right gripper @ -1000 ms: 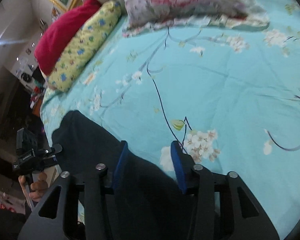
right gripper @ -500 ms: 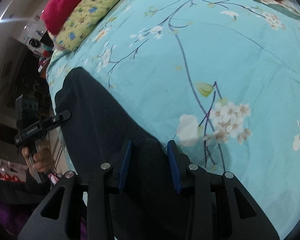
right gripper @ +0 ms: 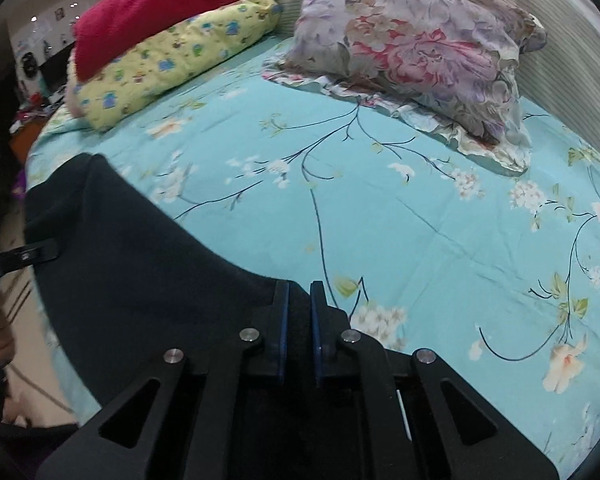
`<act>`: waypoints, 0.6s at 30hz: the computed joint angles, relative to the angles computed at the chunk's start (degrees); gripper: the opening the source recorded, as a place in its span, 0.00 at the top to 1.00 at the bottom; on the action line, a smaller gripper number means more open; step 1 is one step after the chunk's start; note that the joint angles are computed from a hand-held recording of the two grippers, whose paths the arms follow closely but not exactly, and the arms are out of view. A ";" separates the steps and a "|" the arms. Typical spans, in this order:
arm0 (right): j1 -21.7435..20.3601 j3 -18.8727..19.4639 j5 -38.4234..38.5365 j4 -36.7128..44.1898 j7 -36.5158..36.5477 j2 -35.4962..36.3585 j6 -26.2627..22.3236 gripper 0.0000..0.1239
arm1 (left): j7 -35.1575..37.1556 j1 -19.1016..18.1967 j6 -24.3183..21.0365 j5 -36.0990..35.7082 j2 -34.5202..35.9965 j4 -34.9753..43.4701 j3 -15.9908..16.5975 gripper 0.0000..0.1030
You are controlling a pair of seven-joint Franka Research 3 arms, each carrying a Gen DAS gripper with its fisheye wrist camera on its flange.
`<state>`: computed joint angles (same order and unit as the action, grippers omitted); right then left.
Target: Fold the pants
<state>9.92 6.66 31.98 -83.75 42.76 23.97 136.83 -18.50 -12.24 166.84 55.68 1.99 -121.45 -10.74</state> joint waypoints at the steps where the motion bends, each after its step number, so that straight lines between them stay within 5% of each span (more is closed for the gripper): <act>1: 0.61 -0.25 -0.62 -0.55 0.75 0.21 1.23 0.91 | 1.27 0.09 -0.01 -0.85 0.63 -0.07 0.00 0.85; 4: 2.72 -1.21 -3.88 -2.41 3.71 1.59 5.79 0.89 | 6.23 -0.09 -0.76 -4.72 2.90 0.05 0.16 0.84; 8: 1.92 -0.64 -2.51 -5.75 6.82 0.07 10.63 0.67 | 3.18 -1.18 -1.82 -2.19 1.45 -1.49 1.04 0.72; 13: -4.34 3.08 14.71 -14.03 0.20 -7.92 11.44 0.67 | 2.93 -1.80 -10.93 -2.78 -2.41 -2.46 -1.25 0.65; 18: -5.54 1.30 29.57 -23.21 -7.41 -15.78 9.15 0.60 | 1.53 -1.80 -14.82 -1.29 -5.32 -2.73 -3.39 0.62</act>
<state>4.38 7.97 61.55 -106.96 35.35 8.19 145.98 -16.97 -14.05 152.03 54.39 -3.33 -124.18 -14.13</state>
